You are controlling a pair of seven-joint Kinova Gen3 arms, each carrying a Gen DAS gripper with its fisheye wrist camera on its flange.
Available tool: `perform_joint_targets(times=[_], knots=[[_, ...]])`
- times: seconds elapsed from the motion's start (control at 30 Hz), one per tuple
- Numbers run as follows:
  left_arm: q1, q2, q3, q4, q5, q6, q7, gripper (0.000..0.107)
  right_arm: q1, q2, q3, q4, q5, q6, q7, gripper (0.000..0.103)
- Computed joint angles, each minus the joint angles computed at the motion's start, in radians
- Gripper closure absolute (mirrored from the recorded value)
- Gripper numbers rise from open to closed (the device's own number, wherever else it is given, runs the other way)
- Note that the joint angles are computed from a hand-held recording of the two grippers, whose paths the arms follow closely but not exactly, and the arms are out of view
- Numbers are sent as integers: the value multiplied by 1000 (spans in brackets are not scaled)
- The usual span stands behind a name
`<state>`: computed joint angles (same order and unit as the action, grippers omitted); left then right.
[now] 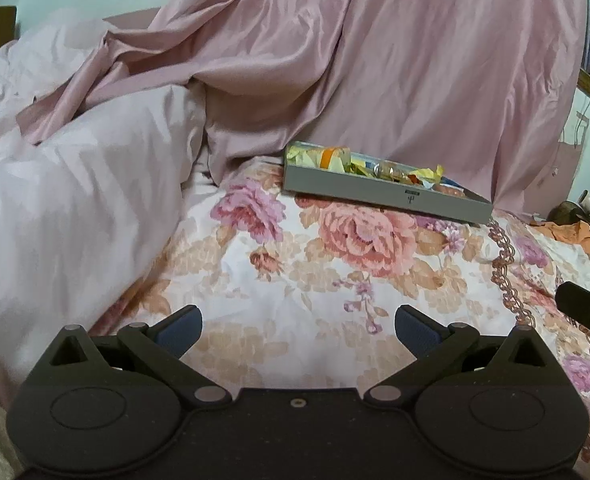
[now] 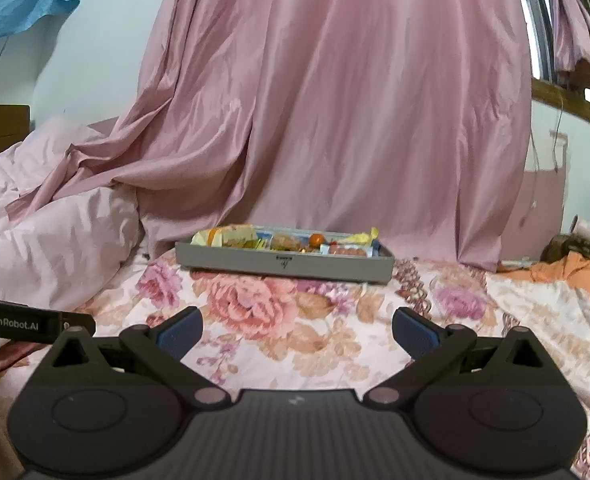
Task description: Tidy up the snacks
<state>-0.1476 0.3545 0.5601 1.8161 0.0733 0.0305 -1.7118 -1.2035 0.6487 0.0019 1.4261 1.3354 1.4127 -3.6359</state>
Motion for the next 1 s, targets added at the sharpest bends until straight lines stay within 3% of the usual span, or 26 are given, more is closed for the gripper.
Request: perform_joint_targets(times=[0.33, 1.0], knots=[[53, -26, -60, 19, -4, 11, -16, 5, 3, 5, -6, -34, -47, -20, 54, 0], [91, -37, -100, 26, 8, 20, -57, 5, 20, 12, 14, -93, -164, -60, 163, 0]])
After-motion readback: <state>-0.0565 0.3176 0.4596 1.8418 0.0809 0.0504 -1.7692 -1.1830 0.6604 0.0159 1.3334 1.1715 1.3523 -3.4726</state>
